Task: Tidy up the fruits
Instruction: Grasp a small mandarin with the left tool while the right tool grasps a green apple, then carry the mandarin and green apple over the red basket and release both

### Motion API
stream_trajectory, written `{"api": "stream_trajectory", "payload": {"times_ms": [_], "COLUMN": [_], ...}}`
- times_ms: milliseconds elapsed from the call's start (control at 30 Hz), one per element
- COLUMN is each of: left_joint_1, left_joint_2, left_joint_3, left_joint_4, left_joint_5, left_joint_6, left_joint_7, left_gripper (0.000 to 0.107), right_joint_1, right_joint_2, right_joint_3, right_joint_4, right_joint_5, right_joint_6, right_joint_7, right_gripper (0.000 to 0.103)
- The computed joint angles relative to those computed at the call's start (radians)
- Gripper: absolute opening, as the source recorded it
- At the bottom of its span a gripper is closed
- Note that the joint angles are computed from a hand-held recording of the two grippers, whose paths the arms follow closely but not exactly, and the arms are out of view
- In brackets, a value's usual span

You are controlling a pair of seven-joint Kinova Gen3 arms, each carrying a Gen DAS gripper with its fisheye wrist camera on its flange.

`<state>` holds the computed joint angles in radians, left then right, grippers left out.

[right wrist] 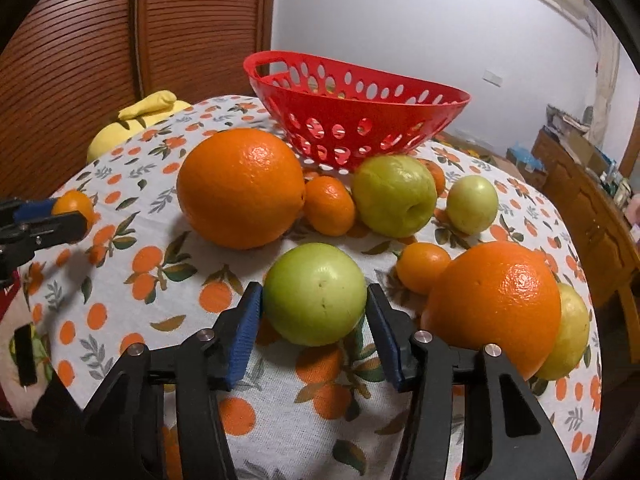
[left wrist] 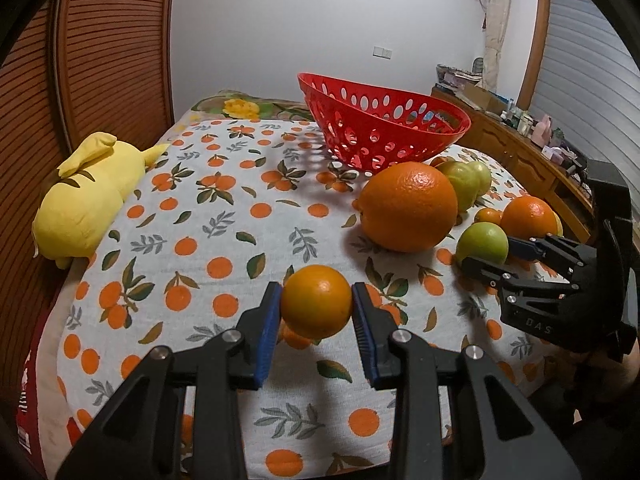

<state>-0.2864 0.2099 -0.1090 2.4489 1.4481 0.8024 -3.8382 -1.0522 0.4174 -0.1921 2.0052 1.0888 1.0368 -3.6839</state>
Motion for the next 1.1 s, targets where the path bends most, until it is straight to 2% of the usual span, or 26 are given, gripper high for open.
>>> {"api": "stream_trajectory", "payload": {"times_ms": [167, 400, 600, 800, 933, 1100], "left_joint_1": [0.0, 0.008, 0.049, 0.118, 0.161, 0.198], "left_joint_2": [-0.002, -0.027, -0.058, -0.074, -0.07, -0.06], "left_joint_3": [0.0, 0.009, 0.034, 0.066, 0.087, 0.106], "left_joint_4": [0.0, -0.011, -0.031, -0.071, -0.117, -0.16], "left_joint_5": [-0.002, -0.012, 0.019, 0.047, 0.039, 0.041], "left_joint_6": [0.001, 0.017, 0.022, 0.004, -0.008, -0.031], "left_joint_7": [0.004, 0.024, 0.025, 0.061, 0.115, 0.153], "left_gripper": [0.034, 0.034, 0.034, 0.034, 0.034, 0.034], "right_joint_1": [-0.004, 0.002, 0.019, 0.073, 0.122, 0.206], "right_joint_2": [-0.009, -0.077, -0.143, -0.209, -0.241, -0.285], "right_joint_3": [-0.001, -0.028, -0.068, -0.093, -0.098, -0.088], "right_joint_4": [0.018, 0.095, 0.122, 0.142, 0.137, 0.136], "right_joint_5": [0.022, 0.123, 0.163, 0.196, 0.213, 0.254], "right_joint_6": [-0.011, -0.039, 0.015, 0.036, 0.037, -0.042], "right_joint_7": [-0.024, -0.148, -0.168, -0.135, -0.071, -0.002], "right_gripper": [0.053, 0.053, 0.053, 0.053, 0.053, 0.053]}}
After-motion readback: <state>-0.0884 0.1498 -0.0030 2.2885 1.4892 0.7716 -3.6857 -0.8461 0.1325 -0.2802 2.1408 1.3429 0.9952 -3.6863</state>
